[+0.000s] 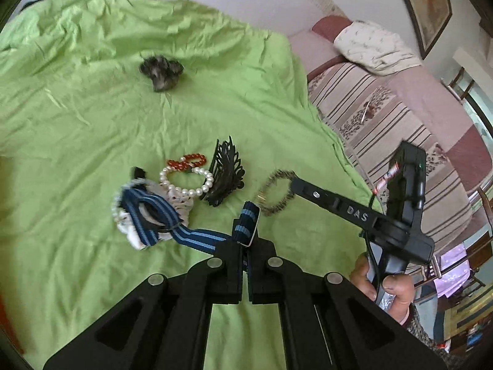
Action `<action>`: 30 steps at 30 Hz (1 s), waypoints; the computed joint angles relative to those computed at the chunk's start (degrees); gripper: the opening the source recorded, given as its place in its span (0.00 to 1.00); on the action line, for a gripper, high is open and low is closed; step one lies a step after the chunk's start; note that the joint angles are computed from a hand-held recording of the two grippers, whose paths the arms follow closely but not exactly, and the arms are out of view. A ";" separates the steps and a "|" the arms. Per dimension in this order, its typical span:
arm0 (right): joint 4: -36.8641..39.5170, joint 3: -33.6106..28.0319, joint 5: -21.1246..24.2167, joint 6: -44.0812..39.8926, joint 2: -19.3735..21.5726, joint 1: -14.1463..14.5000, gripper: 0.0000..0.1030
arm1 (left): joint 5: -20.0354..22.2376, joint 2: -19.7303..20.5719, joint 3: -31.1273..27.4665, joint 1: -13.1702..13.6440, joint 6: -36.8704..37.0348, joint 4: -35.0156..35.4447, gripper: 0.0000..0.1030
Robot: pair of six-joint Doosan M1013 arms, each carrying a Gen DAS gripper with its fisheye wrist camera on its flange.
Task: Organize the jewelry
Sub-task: 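Grasp the blue striped watch strap with the left tool while the right tool grasps the leopard scrunchie, then carry the watch and leopard scrunchie over the tray with both tools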
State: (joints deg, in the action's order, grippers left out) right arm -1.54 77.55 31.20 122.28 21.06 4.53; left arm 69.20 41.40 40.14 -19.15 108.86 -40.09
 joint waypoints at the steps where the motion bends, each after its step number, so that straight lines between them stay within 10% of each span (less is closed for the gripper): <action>1: -0.89 0.85 -0.32 0.79 -0.79 0.25 0.07 | -0.97 -1.14 1.44 0.21 0.48 0.30 0.01; 30: -4.39 -0.44 1.58 -2.77 -3.30 9.35 0.07 | -17.15 -16.36 20.13 11.85 -1.63 -0.62 0.01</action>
State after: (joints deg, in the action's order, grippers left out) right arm -5.93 77.12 32.78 119.51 17.76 13.87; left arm 52.05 25.04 60.27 -7.30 107.22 -40.71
